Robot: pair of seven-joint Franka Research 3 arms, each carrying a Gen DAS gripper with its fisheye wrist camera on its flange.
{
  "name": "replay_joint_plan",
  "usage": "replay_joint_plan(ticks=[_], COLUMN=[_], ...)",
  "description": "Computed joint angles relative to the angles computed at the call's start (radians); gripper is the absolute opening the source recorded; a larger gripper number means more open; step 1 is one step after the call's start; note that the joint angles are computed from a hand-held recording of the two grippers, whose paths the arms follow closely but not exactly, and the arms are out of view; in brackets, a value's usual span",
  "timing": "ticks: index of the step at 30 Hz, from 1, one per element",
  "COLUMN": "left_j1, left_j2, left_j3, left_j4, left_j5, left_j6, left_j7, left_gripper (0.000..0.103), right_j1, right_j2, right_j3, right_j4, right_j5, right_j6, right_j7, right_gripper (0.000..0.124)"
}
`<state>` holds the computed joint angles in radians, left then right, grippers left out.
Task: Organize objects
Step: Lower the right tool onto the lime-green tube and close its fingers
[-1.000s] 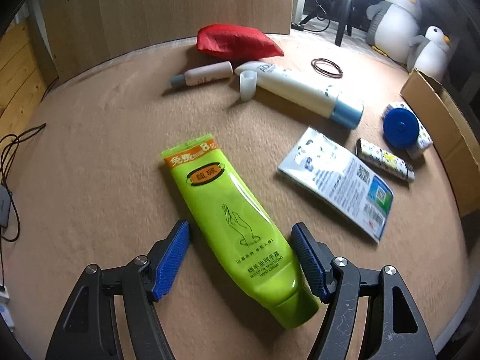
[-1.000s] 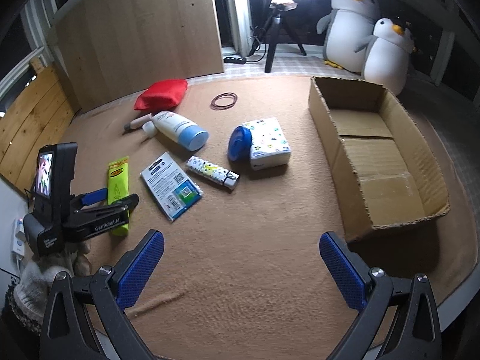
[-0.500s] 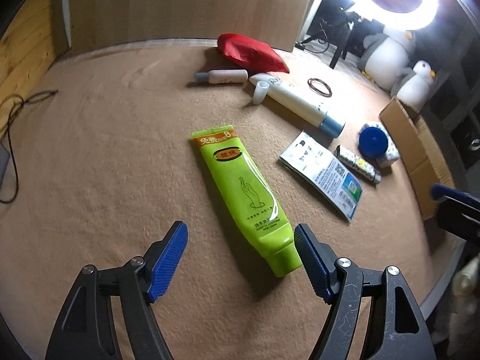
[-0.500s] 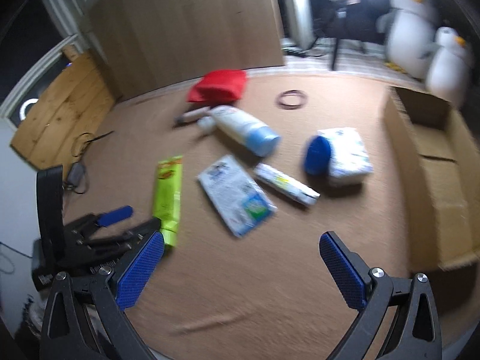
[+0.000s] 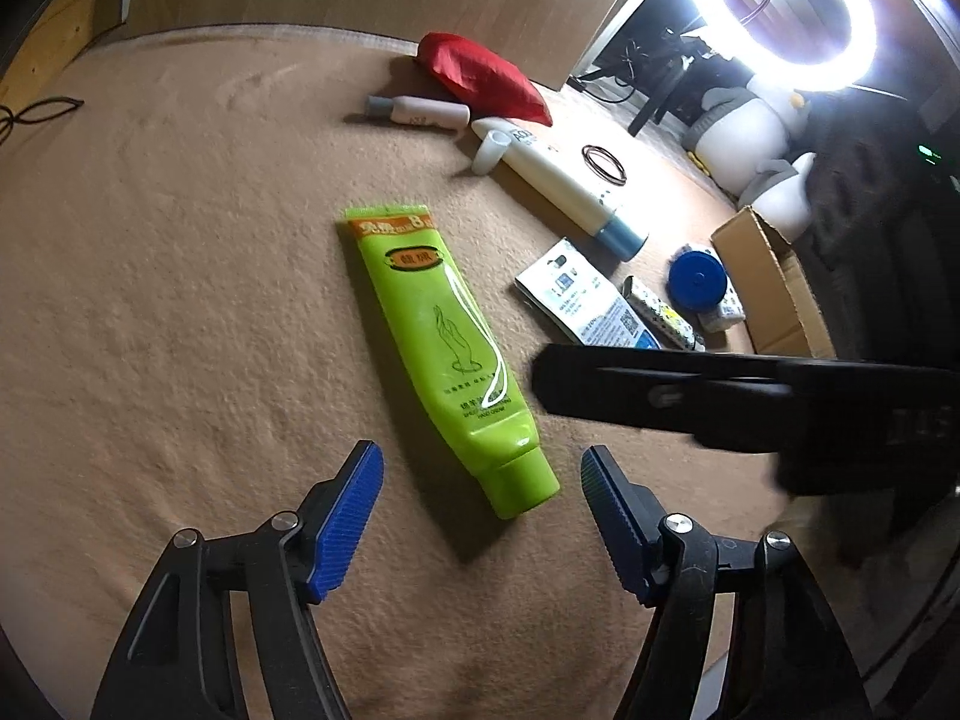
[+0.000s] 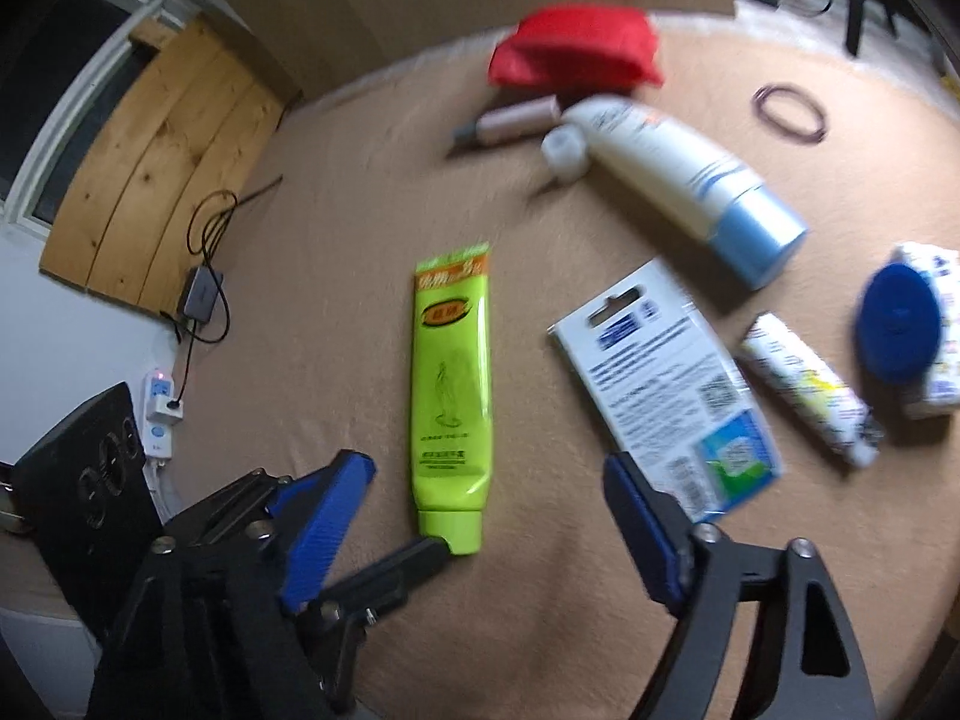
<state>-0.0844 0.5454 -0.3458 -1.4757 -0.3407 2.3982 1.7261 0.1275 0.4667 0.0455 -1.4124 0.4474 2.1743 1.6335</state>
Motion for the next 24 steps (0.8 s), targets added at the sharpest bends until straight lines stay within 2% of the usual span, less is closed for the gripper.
replay_joint_plan(ticks=[4, 8, 14, 16, 18, 19, 24], left_j1=[0.006, 0.011, 0.01, 0.006, 0.002, -0.006, 0.0], left_j2=[0.018, 0.033, 0.044, 0.046, 0.053, 0.055, 0.046], left_j3=[-0.006, -0.011, -0.016, -0.015, -0.018, -0.012, -0.017], left_j4=[0.016, 0.03, 0.041, 0.045, 0.054, 0.057, 0.043], left_j5=[-0.016, -0.033, -0.042, -0.036, -0.033, -0.023, -0.028], left_j6=[-0.02, -0.025, -0.024, -0.026, -0.029, -0.028, -0.017], left_j7=[-0.008, -0.013, -0.008, -0.005, 0.0, -0.009, -0.004], left_gripper=[0.058, 0.056, 0.052, 0.046, 0.044, 0.044, 0.044], right_j1=[0.001, -0.005, -0.01, -0.008, -0.006, -0.01, -0.006], right_j2=[0.063, 0.106, 0.11, 0.112, 0.119, 0.123, 0.106], right_j3=[0.005, 0.013, 0.019, 0.02, 0.023, 0.028, 0.027], right_j4=[0.073, 0.116, 0.118, 0.121, 0.131, 0.135, 0.106], right_j5=[-0.001, 0.01, 0.022, 0.023, 0.028, 0.038, 0.047], right_j6=[-0.045, -0.076, -0.081, -0.083, -0.082, -0.09, -0.075], right_j7=[0.014, 0.02, 0.013, 0.012, 0.012, 0.008, 0.002], right_gripper=[0.073, 0.061, 0.055, 0.051, 0.043, 0.031, 0.031])
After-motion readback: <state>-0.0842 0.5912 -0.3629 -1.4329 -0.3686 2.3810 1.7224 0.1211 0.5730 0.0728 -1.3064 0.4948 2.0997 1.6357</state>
